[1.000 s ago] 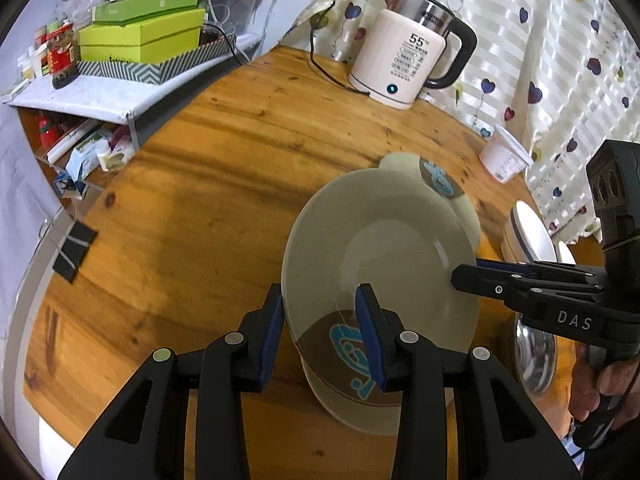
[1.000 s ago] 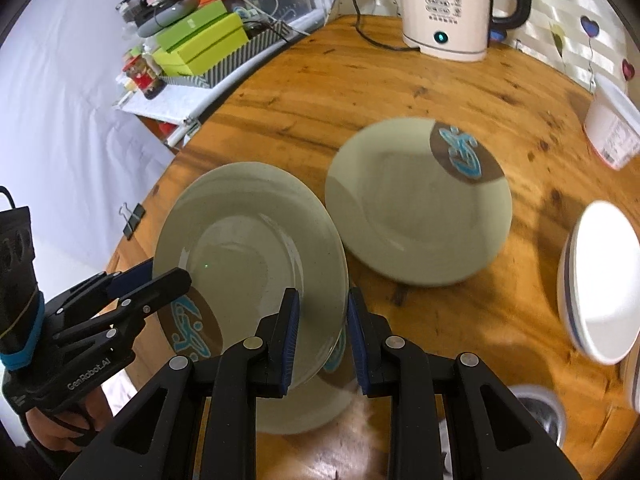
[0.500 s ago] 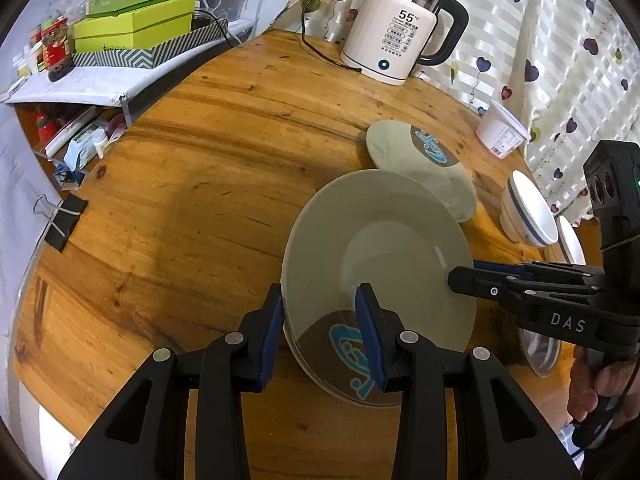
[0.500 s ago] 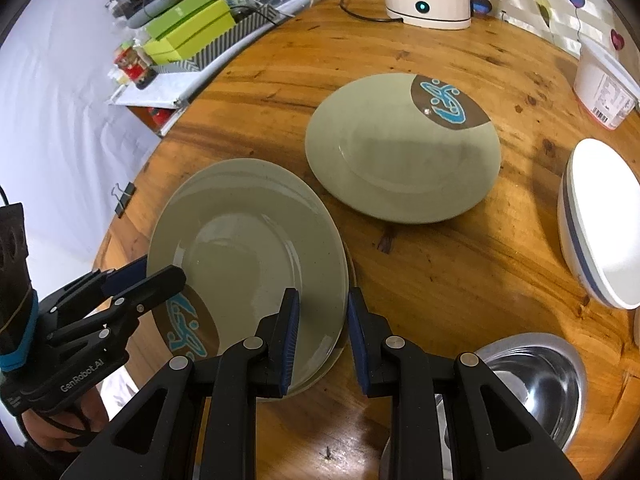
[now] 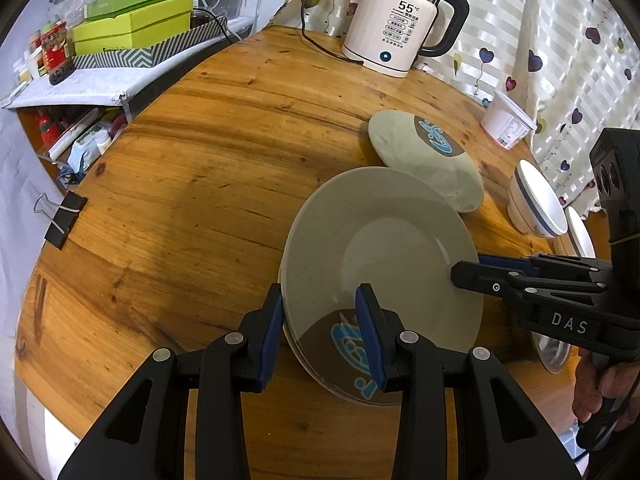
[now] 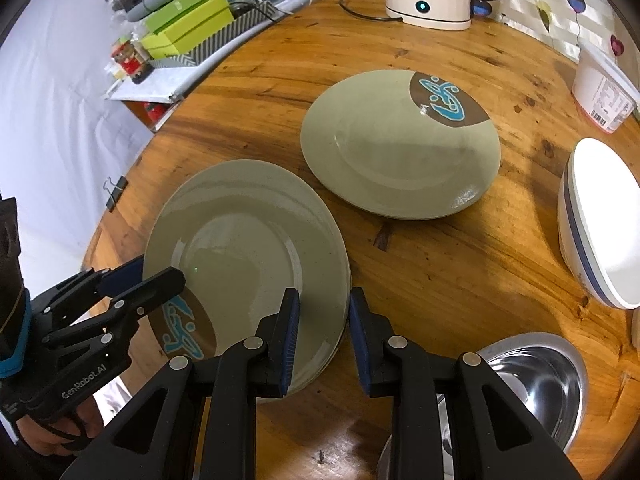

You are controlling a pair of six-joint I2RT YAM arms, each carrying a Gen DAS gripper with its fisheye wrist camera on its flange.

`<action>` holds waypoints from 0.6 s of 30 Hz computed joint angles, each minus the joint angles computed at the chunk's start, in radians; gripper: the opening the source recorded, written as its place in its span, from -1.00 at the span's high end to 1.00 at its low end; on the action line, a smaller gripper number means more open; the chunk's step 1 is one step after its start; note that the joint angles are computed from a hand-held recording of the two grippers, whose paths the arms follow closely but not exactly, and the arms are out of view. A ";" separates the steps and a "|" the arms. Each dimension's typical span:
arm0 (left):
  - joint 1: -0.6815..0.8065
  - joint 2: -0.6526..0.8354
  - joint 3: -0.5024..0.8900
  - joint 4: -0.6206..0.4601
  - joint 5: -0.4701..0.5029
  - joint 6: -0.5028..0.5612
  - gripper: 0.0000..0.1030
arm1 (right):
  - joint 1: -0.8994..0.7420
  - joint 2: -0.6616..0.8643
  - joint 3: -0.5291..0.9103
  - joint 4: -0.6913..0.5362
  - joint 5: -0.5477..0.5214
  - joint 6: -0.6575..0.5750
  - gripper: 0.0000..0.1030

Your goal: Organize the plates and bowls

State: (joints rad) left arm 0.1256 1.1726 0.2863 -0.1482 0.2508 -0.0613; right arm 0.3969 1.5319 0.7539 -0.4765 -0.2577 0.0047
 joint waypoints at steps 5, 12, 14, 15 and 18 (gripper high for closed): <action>-0.011 -0.015 -0.006 -0.008 -0.013 -0.004 0.27 | 0.011 -0.011 -0.014 0.016 0.018 -0.001 0.48; -0.021 -0.028 -0.014 -0.006 -0.025 -0.010 0.27 | 0.048 -0.020 -0.031 0.043 0.075 0.001 0.41; -0.024 -0.033 -0.018 -0.004 -0.032 -0.011 0.27 | 0.058 -0.024 -0.036 0.050 0.091 0.001 0.41; -0.026 -0.035 -0.019 -0.003 -0.035 -0.011 0.27 | 0.064 -0.024 -0.037 0.053 0.097 0.004 0.41; -0.030 -0.038 -0.021 -0.003 -0.042 -0.012 0.27 | 0.072 -0.028 -0.043 0.061 0.109 0.005 0.41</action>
